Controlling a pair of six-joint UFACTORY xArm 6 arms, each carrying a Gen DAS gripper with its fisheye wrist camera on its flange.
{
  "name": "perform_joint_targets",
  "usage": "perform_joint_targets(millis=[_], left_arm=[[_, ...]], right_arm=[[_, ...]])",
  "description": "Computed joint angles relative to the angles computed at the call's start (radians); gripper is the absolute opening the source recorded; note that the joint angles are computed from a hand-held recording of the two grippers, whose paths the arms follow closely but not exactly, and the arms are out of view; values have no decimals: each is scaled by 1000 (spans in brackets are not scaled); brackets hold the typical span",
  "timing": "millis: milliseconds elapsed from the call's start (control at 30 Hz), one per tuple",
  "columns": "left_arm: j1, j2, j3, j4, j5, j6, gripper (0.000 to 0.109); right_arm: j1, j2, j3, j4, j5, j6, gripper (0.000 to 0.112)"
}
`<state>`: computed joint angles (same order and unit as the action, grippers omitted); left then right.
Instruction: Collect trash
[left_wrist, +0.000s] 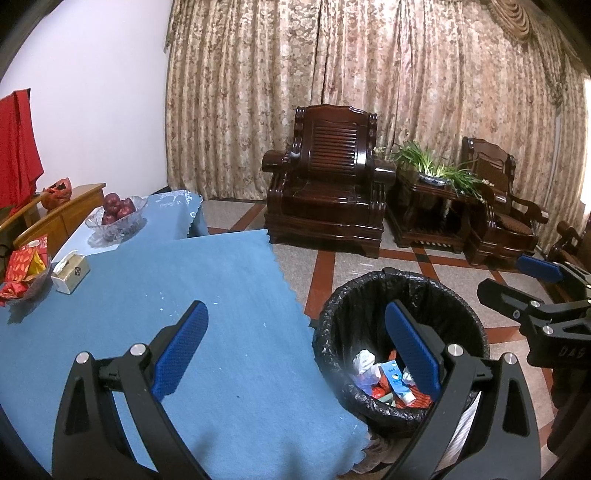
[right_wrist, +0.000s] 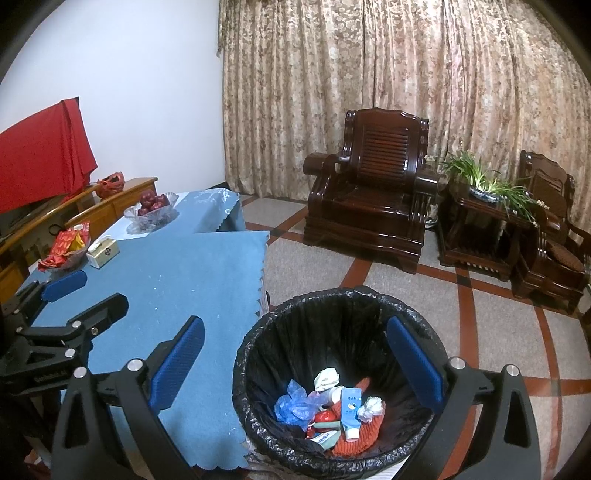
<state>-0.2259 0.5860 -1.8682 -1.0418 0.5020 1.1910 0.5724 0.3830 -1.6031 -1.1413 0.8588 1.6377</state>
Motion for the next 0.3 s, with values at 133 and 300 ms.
perform_joint_targets(millis=[133, 300], left_arm=[[1, -4, 13, -7, -3, 11, 94], [1, -3, 16, -12, -4, 17, 94]], right_arm=[[-1, -1, 0, 1, -1, -2, 97], [-1, 0, -2, 3, 0, -3, 97]])
